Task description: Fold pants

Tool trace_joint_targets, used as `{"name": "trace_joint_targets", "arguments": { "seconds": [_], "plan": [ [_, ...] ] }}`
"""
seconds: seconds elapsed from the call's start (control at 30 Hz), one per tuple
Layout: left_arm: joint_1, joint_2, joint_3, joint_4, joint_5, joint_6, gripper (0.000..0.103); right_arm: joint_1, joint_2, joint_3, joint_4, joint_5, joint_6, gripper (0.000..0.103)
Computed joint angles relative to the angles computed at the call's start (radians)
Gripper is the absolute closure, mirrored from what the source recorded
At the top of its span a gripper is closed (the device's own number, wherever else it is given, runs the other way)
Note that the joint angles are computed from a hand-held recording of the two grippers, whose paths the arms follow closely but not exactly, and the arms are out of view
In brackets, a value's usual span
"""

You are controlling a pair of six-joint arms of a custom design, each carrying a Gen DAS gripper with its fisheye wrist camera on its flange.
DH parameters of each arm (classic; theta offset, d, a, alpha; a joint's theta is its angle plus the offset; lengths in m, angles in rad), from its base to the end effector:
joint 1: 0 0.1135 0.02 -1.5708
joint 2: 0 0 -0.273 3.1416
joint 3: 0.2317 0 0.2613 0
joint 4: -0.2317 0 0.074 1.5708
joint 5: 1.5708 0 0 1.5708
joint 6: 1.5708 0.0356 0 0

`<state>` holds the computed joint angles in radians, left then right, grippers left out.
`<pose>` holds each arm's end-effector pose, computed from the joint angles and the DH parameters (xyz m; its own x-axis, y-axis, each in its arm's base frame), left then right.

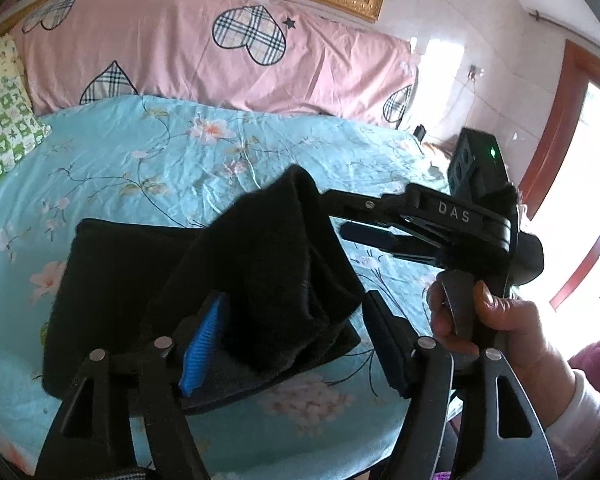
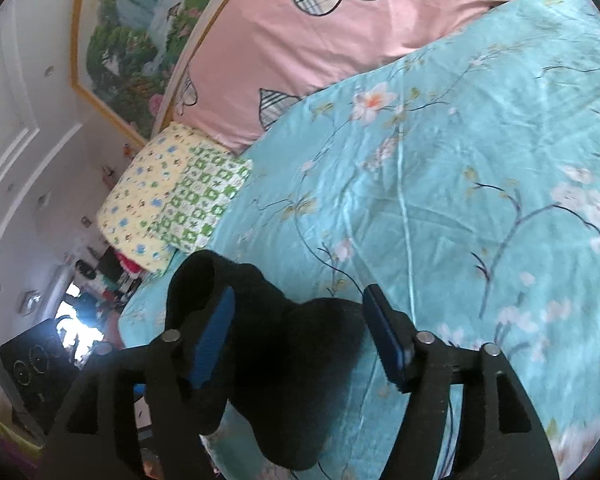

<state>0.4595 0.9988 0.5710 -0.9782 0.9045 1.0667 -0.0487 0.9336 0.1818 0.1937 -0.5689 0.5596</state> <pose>0.1417 0.0389 0.1974 -0.5659 0.3238 -0.7582 0.6976 0.6783 -0.2309 0.1733 0.0108 0.1480 -0.6688 0.4804 -0.5674 -0.0712 0.7183 0.6921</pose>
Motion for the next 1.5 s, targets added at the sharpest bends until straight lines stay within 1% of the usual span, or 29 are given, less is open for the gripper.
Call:
{"name": "trace_joint_targets", "arguments": {
  "seconds": [0.07, 0.13, 0.2, 0.27, 0.33, 0.47, 0.6, 0.73, 0.83, 0.93, 1.03, 1.13, 1.23, 1.5],
  "plan": [
    [0.054, 0.037, 0.031, -0.058, 0.022, 0.075, 0.032, 0.018, -0.083, -0.004, -0.077, 0.066, 0.009, 0.026],
    [0.107, 0.083, 0.068, -0.108, 0.039, 0.14, 0.031, 0.027, -0.14, -0.008, -0.131, 0.1, 0.019, 0.022],
    [0.143, 0.119, 0.095, -0.135, 0.048, 0.175, 0.03, 0.038, -0.223, -0.018, -0.194, 0.141, 0.048, 0.019],
    [0.176, 0.163, 0.128, -0.145, 0.053, 0.192, 0.03, 0.055, -0.288, -0.024, -0.245, 0.171, 0.076, 0.018],
    [0.194, 0.195, 0.149, -0.128, 0.057, 0.191, 0.03, 0.084, -0.353, -0.03, -0.294, 0.205, 0.106, 0.018],
    [0.221, 0.267, 0.197, -0.073, 0.054, 0.146, 0.03, 0.214, -0.467, -0.026, -0.4, 0.334, 0.166, 0.016],
    [0.236, 0.331, 0.239, -0.005, 0.046, 0.077, 0.03, 0.407, -0.48, -0.001, -0.447, 0.506, 0.222, 0.014],
    [0.243, 0.38, 0.273, 0.043, 0.04, 0.02, 0.029, 0.595, -0.407, 0.05, -0.469, 0.685, 0.261, 0.013],
    [0.243, 0.405, 0.286, 0.077, 0.031, -0.011, 0.029, 0.702, -0.343, 0.093, -0.49, 0.804, 0.286, 0.012],
    [0.242, 0.441, 0.305, 0.101, 0.025, -0.032, 0.026, 0.764, -0.296, 0.116, -0.499, 0.874, 0.304, 0.008],
    [0.235, 0.477, 0.322, 0.12, 0.015, -0.054, 0.025, 0.782, -0.27, 0.111, -0.482, 0.884, 0.328, 0.008],
    [0.221, 0.508, 0.33, 0.149, -0.004, -0.085, 0.025, 0.769, -0.258, 0.094, -0.464, 0.865, 0.345, 0.008],
    [0.209, 0.551, 0.351, 0.15, -0.016, -0.104, 0.025, 0.764, -0.244, 0.084, -0.452, 0.853, 0.357, 0.008],
    [0.181, 0.577, 0.343, 0.182, -0.046, -0.136, 0.025, 0.756, -0.218, 0.073, -0.411, 0.826, 0.358, 0.008]
  ]
}}
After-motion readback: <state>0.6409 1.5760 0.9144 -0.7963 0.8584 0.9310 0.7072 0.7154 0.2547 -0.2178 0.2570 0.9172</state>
